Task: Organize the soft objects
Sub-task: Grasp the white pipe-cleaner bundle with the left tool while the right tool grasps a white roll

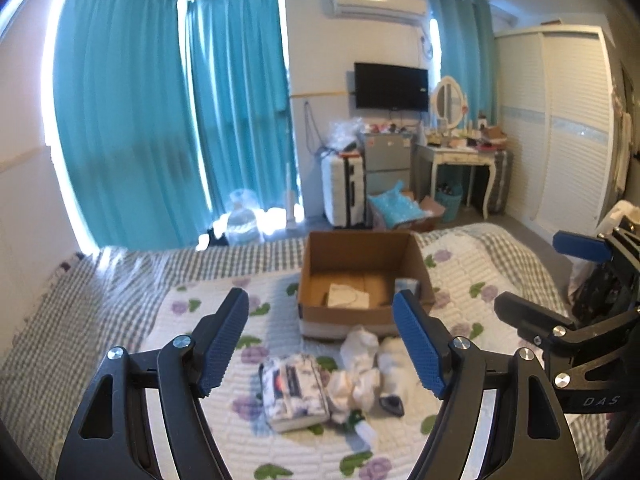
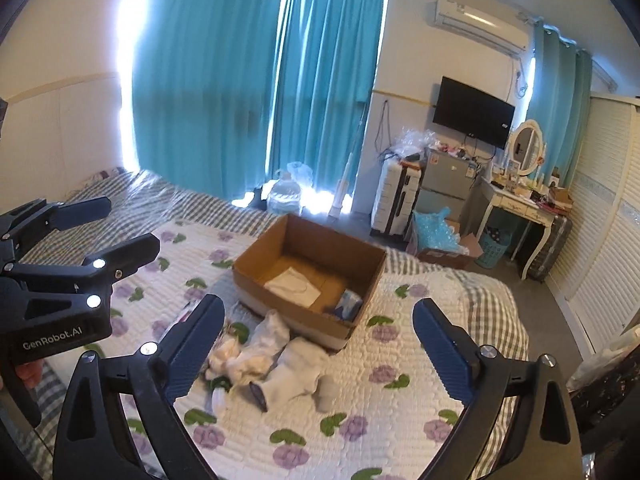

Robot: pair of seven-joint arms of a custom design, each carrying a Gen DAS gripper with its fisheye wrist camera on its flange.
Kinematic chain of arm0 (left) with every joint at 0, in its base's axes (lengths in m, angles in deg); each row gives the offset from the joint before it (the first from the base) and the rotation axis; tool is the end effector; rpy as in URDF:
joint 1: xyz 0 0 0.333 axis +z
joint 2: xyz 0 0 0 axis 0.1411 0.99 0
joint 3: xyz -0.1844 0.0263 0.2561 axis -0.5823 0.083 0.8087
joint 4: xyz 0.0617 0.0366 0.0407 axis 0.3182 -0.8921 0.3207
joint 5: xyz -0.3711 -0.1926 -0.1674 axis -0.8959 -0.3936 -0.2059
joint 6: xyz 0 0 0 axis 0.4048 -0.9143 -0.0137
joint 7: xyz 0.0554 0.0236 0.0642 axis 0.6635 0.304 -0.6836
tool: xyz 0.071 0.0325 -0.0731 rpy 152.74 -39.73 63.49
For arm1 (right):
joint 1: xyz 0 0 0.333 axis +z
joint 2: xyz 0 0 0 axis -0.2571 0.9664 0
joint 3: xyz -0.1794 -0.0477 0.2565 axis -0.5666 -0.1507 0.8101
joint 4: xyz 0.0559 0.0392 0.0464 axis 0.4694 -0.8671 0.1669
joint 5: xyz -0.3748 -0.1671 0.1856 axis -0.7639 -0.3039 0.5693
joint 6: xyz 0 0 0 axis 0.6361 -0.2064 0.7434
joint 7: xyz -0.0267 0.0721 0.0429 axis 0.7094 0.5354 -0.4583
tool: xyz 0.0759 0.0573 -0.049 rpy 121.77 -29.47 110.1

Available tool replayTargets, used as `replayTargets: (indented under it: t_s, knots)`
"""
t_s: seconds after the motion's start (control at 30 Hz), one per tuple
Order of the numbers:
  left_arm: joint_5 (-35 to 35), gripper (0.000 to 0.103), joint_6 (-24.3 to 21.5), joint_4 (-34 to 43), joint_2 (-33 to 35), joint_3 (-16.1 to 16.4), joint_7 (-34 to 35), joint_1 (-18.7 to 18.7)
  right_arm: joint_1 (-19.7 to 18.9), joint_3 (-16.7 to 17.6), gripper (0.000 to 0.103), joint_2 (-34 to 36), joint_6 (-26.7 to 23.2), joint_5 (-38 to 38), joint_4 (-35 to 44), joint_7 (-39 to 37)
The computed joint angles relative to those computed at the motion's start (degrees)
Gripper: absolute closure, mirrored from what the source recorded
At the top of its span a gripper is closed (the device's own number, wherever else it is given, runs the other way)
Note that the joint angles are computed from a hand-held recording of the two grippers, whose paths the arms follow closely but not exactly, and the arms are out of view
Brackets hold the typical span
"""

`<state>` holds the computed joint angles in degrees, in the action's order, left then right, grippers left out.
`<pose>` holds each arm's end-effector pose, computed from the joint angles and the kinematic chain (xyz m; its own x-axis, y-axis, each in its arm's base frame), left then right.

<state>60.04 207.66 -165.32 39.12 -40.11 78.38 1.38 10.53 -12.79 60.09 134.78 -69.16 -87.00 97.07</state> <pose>0.6624 -0.1796 0.6763 0.0629 -0.9960 -0.0631 -0.4655 0.0267 -0.8847 0.6902 0.3768 0.6804 0.4227 -0.8950 0.1429 -0.4073 -0.3284 -0.8522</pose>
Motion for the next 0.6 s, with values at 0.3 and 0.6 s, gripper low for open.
replayTargets:
  t_s: [0.3, 0.6]
  knots:
    - [-2.3, 0.026, -1.1, -5.1, 1.6, 0.4, -6.0, 0.5, -2.1, 1.4, 0.007, 0.3, 1.4, 2.4, -5.9, -4.6]
    - [-2.4, 0.030, -2.9, -6.1, 7.4, 1.7, -11.3, -1.6, -3.1, 0.9, 0.007, 11.9, -5.9, 6.4, 4.2, -7.7]
